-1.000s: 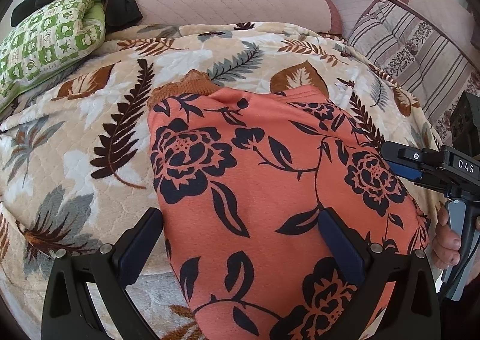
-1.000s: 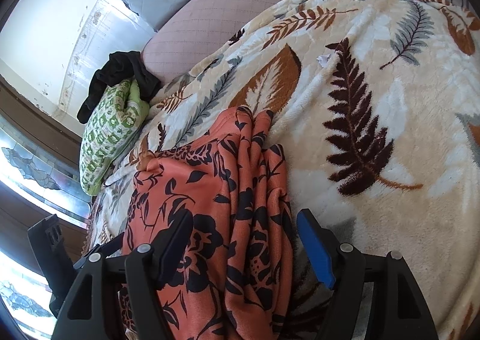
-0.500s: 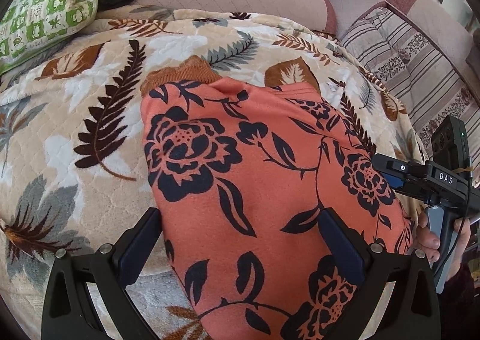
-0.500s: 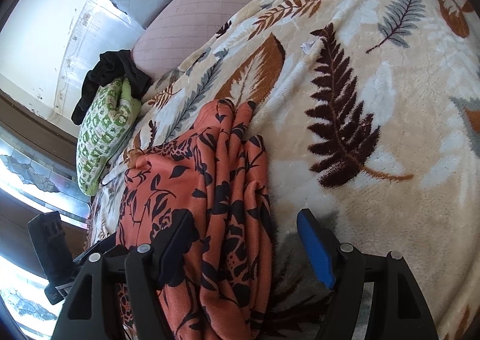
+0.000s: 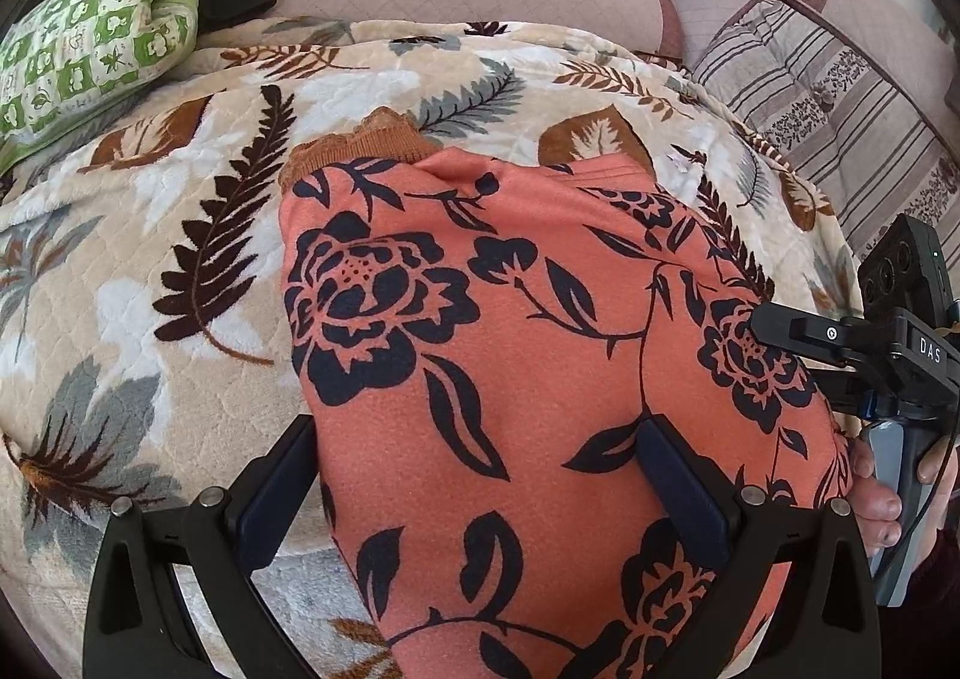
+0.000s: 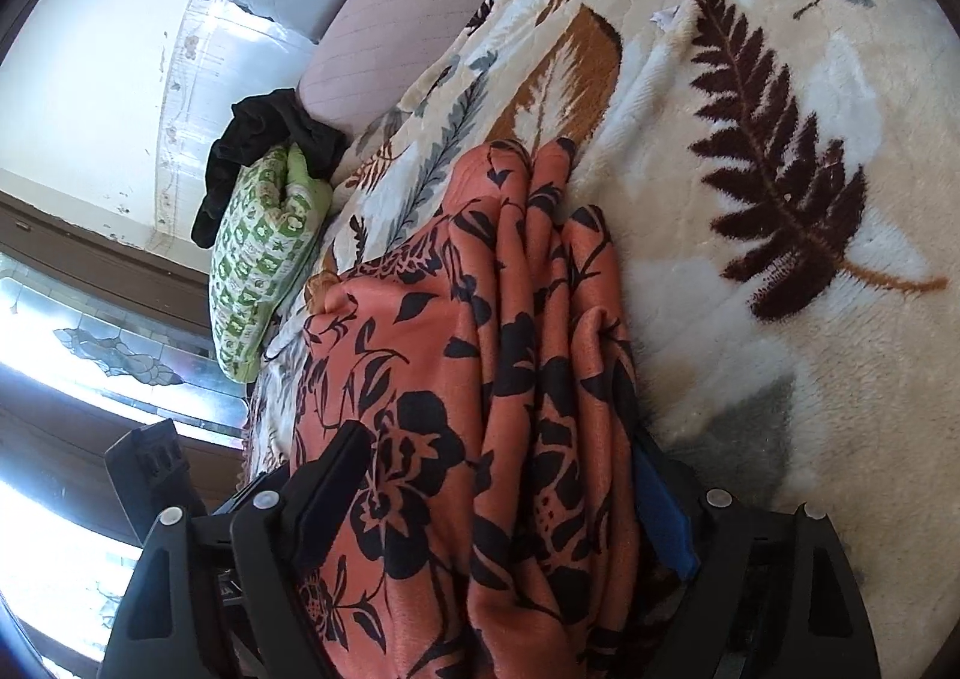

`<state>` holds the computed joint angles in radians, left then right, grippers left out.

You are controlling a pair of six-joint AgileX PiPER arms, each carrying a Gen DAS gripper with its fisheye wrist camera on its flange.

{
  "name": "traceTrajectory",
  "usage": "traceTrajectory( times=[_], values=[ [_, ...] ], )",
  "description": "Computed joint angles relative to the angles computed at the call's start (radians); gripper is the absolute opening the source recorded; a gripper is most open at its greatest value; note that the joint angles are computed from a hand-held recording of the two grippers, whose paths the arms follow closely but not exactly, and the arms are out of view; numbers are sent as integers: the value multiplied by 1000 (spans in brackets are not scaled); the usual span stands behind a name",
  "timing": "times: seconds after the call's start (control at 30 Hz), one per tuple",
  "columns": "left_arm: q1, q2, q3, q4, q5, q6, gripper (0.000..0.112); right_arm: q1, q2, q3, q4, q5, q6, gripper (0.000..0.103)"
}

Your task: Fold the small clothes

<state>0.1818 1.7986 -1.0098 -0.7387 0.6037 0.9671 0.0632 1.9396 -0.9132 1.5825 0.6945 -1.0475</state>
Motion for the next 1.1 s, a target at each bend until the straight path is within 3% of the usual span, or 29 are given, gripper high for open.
traceTrajectory(
  times=[0.1, 0.17, 0.23, 0.7, 0.8, 0.97, 1.03, 1.1],
  values=[
    [-4, -1, 0, 14, -3, -14, 103, 7, 4, -2, 3, -15, -3, 74],
    [-9, -3, 1, 27, -6, -23, 103, 22, -1, -6, -25, -45, 7, 61],
    [-13, -2, 2, 36, -10, -29, 103, 27, -1, -8, -32, -52, -3, 56],
    [-10, 15, -12, 30, 8, -31, 103, 21, 8, -7, -14, -43, -36, 55],
    [15, 46, -58, 43, 84, -25, 103, 20, 11, -8, -11, -39, -33, 57],
    [105, 167, -219, 76, 325, -84, 103, 0, 25, -17, -17, -6, -21, 60],
    [114, 178, -223, 61, 336, -83, 103, -4, 27, -15, -11, 2, -31, 61],
    [90, 158, -186, 43, 300, -52, 103, -2, 28, -10, 2, 3, -42, 63]
  ],
)
